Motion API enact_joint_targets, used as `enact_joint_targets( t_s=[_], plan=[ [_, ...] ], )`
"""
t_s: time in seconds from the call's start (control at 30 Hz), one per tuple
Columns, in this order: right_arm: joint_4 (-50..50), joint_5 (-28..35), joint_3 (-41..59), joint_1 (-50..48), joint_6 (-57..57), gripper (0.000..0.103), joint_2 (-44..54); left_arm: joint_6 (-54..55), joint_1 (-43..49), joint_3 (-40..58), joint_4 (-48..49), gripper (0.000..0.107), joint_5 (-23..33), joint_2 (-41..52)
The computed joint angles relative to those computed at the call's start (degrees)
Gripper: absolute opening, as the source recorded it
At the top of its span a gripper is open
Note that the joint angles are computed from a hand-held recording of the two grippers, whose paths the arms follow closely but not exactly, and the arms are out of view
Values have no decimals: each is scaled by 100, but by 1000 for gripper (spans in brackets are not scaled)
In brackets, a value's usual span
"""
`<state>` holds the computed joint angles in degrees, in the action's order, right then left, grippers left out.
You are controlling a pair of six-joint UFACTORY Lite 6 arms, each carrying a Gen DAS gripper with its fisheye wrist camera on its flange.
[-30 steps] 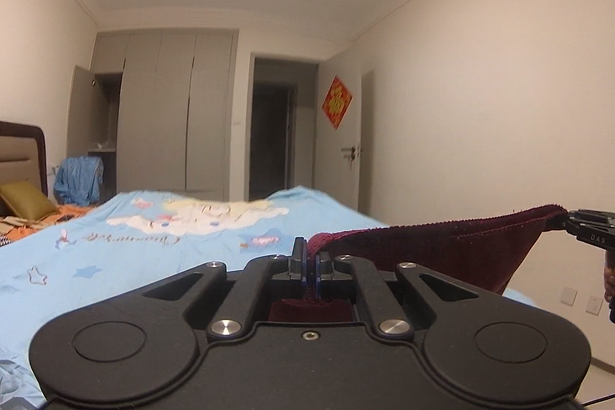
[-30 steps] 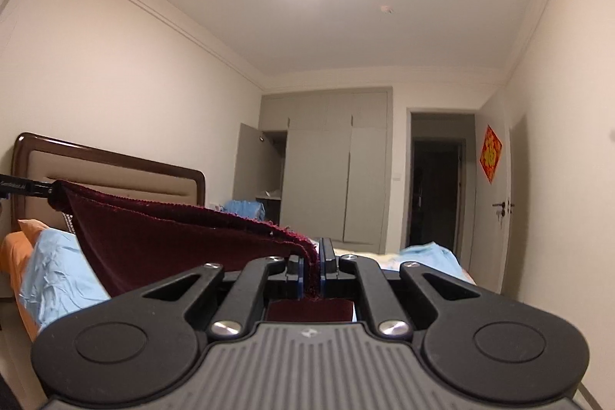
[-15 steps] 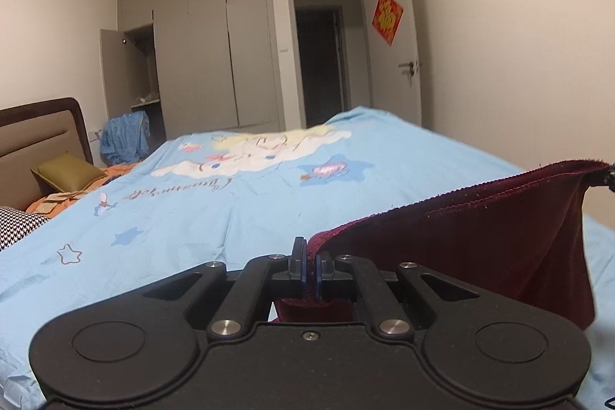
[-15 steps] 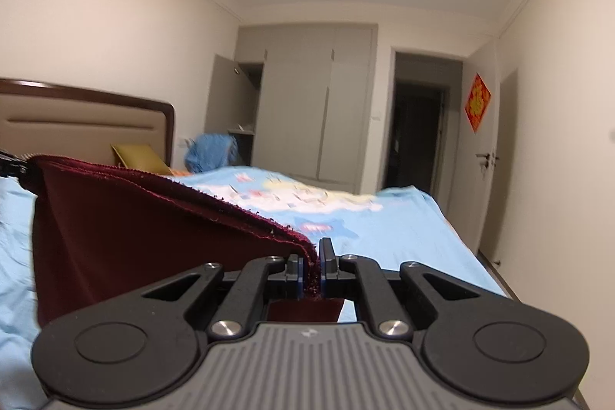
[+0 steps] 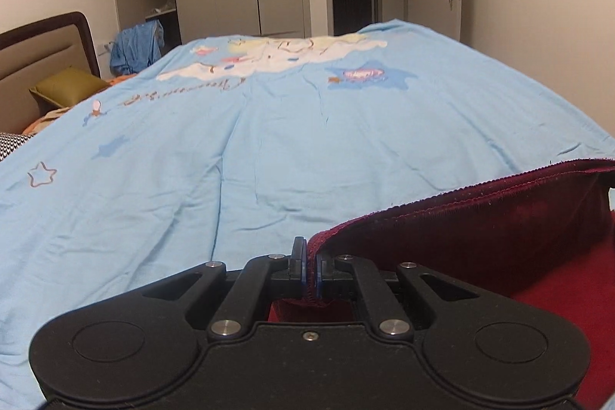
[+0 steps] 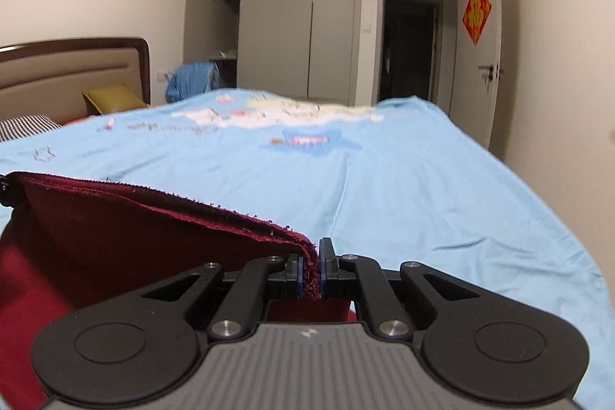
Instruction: Fold small clothes
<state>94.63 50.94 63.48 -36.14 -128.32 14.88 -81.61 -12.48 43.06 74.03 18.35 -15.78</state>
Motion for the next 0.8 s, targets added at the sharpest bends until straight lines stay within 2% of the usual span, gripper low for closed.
enact_joint_targets(
  t_s=[0.13, 0.3, 0.37, 0.4, 0.43, 0.47, 0.5, 0.53, 0.57, 0.6, 0.63, 0.8],
  plan=[
    [201, -402, 184, 310, -27, 9, 414, -833, 209, 197, 694, 5, -275, 608],
    [354, -751, 405, 564, -130, 10, 826, -1561, 343, 269, 1212, 15, -445, 962],
    [362, -827, 477, 621, -118, 11, 941, -1702, 336, 261, 1325, 23, -443, 1016],
    [357, -858, 520, 647, -102, 12, 1002, -1725, 340, 277, 1355, 35, -446, 1040],
    [365, -869, 518, 660, -124, 14, 1036, -1824, 312, 251, 1437, 52, -403, 1021],
    [383, -888, 509, 679, -161, 18, 1059, -1932, 274, 217, 1518, 61, -344, 989],
    [424, -922, 486, 708, -213, 27, 1058, -2051, 227, 181, 1614, 73, -279, 948],
    [483, -959, 454, 736, -278, 35, 1048, -2120, 185, 127, 1676, 80, -235, 873],
    [572, -989, 397, 748, -378, 52, 1031, -2259, 141, 69, 1810, 82, -188, 816],
    [638, -1039, 384, 779, -419, 61, 1019, -2416, 101, 21, 1950, 88, -129, 785],
    [698, -1034, 340, 773, -487, 63, 1008, -2704, 38, -39, 2193, 94, -14, 779],
    [1114, -1145, 181, 835, -852, 92, 976, -3796, -210, -123, 2961, 97, 709, 1205]
  ],
)
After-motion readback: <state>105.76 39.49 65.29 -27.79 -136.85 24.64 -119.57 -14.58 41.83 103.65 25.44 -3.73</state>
